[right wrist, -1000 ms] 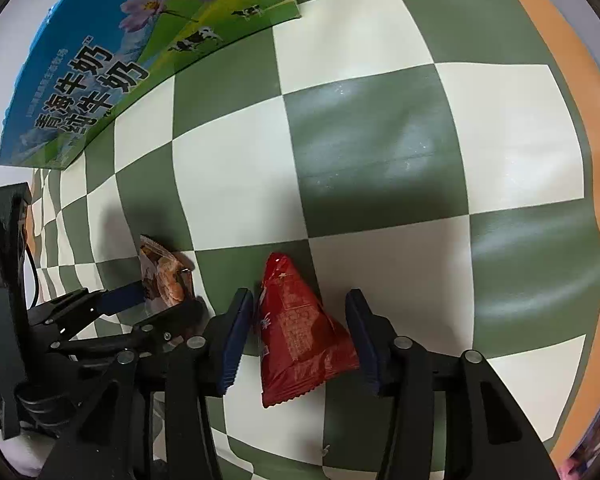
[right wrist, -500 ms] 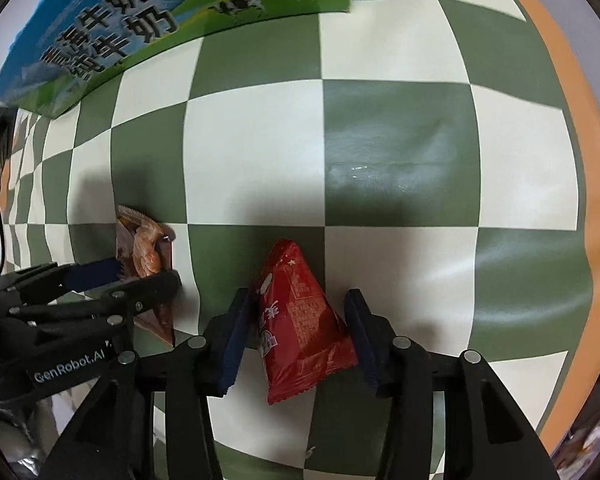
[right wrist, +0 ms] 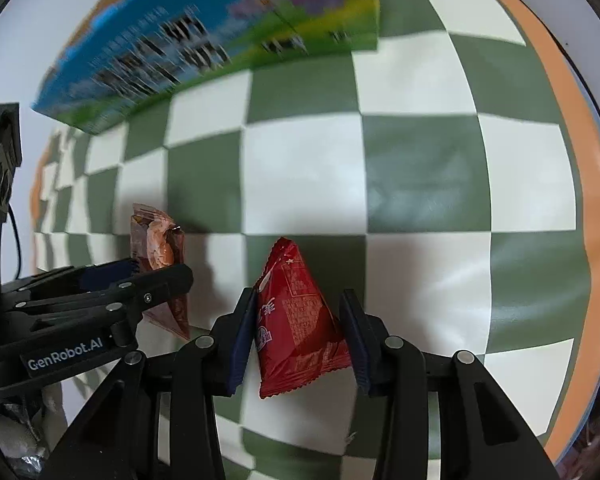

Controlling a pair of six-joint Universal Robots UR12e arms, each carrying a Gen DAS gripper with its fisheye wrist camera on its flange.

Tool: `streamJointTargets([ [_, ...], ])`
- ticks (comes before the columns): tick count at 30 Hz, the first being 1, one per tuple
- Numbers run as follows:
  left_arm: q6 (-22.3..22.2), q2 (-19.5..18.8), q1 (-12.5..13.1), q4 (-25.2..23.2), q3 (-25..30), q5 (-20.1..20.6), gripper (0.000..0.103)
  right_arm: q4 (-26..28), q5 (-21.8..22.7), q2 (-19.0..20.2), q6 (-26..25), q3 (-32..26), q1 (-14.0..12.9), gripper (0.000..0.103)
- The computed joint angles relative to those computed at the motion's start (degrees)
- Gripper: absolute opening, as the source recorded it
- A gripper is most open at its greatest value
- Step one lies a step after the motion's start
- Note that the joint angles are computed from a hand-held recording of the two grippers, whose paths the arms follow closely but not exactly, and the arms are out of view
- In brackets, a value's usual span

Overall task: Organize snacks
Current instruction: 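Carry both packets into the box and open both tools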

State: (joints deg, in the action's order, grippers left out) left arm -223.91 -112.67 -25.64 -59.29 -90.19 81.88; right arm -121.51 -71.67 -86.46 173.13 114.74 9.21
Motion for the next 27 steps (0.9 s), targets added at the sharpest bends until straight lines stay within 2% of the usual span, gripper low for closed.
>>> streamJointTargets([
  [3,0.0,2.4,0.8,2.9,-0.8,0.6,0.053,-0.1,3.4,-1.5,0.3,-0.5,-0.6,0.044],
  [6,0.3,3.9,2.0,4.6,0.3,0.4,0.053,0.3,7.4,-2.2,0.2,-3.3,-1.5,0.044],
  [9,1.1,4.9,3.2,8.2,0.3,0.7,0.053,0.2,10.9,-1.6,0.3,-6.7,-1.7,0.044],
  [10,2.0,4.6,3.9,8.0,1.8,0.8,0.053,-1.3,11.5,-1.1,1.3,-7.7,-0.7,0.044],
  [12,3.5,3.8,5.4,7.7,4.1,1.0,0.053,-2.7,13.5,0.5,1.4,-11.1,-0.4,0.044],
  [15,6.3,1.1,7.6,5.4,9.0,2.4,0.053,-4.7,13.5,4.4,1.9,-16.8,1.1,0.044],
  [18,6.8,-2.1,9.4,3.0,12.7,3.2,0.053,-5.7,11.6,9.3,2.4,-23.0,3.0,0.044],
  [22,7.0,-6.7,12.9,-2.7,18.4,0.8,0.053,-3.2,8.7,16.4,2.5,-31.6,5.2,0.044],
  [27,8.0,-11.7,15.3,-9.6,23.8,-1.5,0.053,2.6,6.5,23.8,3.2,-40.3,6.9,0.044],
])
